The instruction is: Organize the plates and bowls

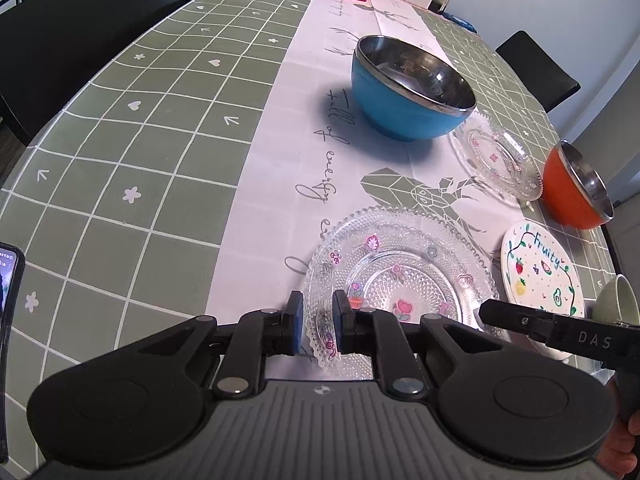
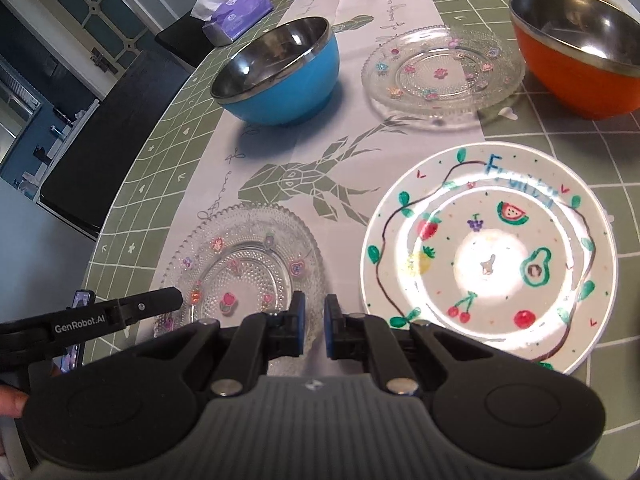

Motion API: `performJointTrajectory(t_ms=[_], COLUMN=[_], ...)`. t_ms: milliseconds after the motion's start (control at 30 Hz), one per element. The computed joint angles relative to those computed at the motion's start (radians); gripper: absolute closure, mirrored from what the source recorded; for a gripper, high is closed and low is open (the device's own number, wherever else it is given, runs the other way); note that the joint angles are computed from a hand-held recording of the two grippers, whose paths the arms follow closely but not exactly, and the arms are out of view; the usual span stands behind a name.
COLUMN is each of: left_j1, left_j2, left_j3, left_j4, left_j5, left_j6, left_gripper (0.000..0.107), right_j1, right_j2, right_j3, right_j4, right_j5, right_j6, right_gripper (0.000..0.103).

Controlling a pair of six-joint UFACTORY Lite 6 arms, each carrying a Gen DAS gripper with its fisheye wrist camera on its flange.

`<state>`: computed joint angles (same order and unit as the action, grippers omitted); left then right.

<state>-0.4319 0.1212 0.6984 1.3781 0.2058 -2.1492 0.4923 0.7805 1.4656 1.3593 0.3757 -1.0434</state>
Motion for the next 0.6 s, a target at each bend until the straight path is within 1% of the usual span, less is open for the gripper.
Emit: performJointTrajectory(t_ms=[167,300,367,433,467,500,567,600], left_j1=[-0.022,-0.037,-0.040,-0.037,-0.038,-0.042,-0.057,-0.067], left_j2=[0.016,0.033,0.036,0.034,0.032,0.028,0.018,0.013], left_j3=[0.017,0.035,0.040,0.039,0.037,0.035,0.033,0.032], left_j4=[-0.024,-0.065,-0.071,-0.070,-0.058,-0.053,-0.036,-0.028], left_j5=[0.033,0.052,0.060,0.058,0.062,0.071,0.103,0.124], left_j6=[0.029,0.078,0.087,0.085,0.069,0.064,0.048,0.039], left_gripper=[0.089,0.085,0.084,0.081,0.077,0.075,0.072,0.068], right_j1=[0.005,0.007,0.007,0.010,0.013,0.014,0.015,0.017], right_j2=[0.000,-0.001,-0.002,-0.003,-0.004,-0.006,-0.013,-0.019], right_j3=[0.002,0.003,0.001,0.002,0.002,0.002,-0.003,-0.008], right_j4=[-0.010,-0.012,-0.011,-0.018,-0.026,-0.034,-0.031,-0.030], right_j5=[-0.008,-0.009,-0.009,-0.008,-0.012,-0.013,-0.009,-0.009], right_j6=[0.008,0.009,0.004,0.008,0.012,0.014,0.005,0.004], right_gripper=[0.096,0.096,0.094,0.092,0.092,0.090,0.081,0.074])
